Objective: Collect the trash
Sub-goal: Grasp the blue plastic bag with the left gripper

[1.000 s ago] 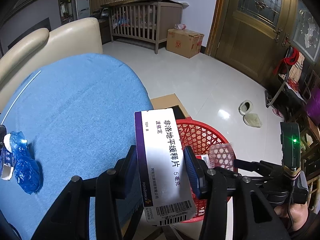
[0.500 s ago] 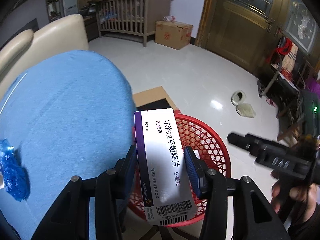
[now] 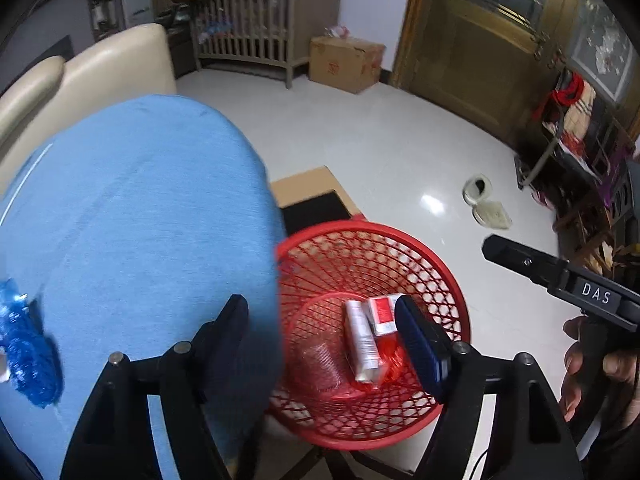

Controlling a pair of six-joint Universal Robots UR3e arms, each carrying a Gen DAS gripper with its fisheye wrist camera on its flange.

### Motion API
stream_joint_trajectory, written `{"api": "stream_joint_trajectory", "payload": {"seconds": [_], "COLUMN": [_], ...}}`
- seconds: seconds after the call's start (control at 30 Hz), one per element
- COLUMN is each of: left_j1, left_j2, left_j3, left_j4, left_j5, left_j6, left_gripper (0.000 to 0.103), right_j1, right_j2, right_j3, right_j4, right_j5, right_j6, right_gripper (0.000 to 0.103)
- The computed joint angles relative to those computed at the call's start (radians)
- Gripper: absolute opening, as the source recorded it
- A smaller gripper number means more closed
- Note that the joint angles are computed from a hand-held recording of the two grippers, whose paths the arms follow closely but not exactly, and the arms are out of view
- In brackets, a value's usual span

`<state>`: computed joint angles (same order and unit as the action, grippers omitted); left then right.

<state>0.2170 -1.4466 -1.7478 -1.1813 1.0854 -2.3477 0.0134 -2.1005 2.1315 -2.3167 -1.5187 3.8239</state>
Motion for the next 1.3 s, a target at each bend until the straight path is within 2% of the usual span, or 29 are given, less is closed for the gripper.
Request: {"api": "stream_joint_trajectory", "payload": {"seconds": [0.2, 0.4, 0.5, 0.7, 0.87, 1.13, 1.3], "left_j1": [0.192, 0.394, 0.484, 0.606, 0.685, 0.633, 0.506], "left_j2": [0.043, 0.058, 0.043, -0.03, -0.081, -0.167, -0.254], "left_j3": [0.001, -0.007, -0.007, 0.019, 0.028, 0.082, 0.133], "left_j4": [-0.046, -0.064, -0.035, 0.051, 0.093, 0.112, 0.2], "left_j5": [-0.055, -0.098, -0.114, -0.119, -0.108, -0.088, 0.004], "left_j6": [0.058, 0.095, 0.092, 0.043, 0.002, -0.063, -0.147], "left_gripper": [0.076, 0.076, 0.076, 0.076, 0.077, 0.077, 0.078], "right_j1": [0.1, 0.229, 0.289, 0.397, 0.488, 0.555, 0.552], "right_j2": [0.133, 0.332, 0.43, 0.635, 0.859, 1.098, 1.122], "right_j3": [-0.089, -0.255, -0.347, -0.575, -0.885, -1.265, -1.324], "right_j4": [-0.055, -0.095, -0.101, -0.083, -0.002, 0.1, 0.137], "right_j5": [-0.043, -0.082, -0.095, -0.103, -0.11, -0.107, -0.111], "right_j6": [0.025, 0.039, 0.04, 0.033, -0.002, -0.019, -0.021], "right_gripper": [0.081, 0.081, 0.081, 0.081, 0.081, 0.081, 0.081]}}
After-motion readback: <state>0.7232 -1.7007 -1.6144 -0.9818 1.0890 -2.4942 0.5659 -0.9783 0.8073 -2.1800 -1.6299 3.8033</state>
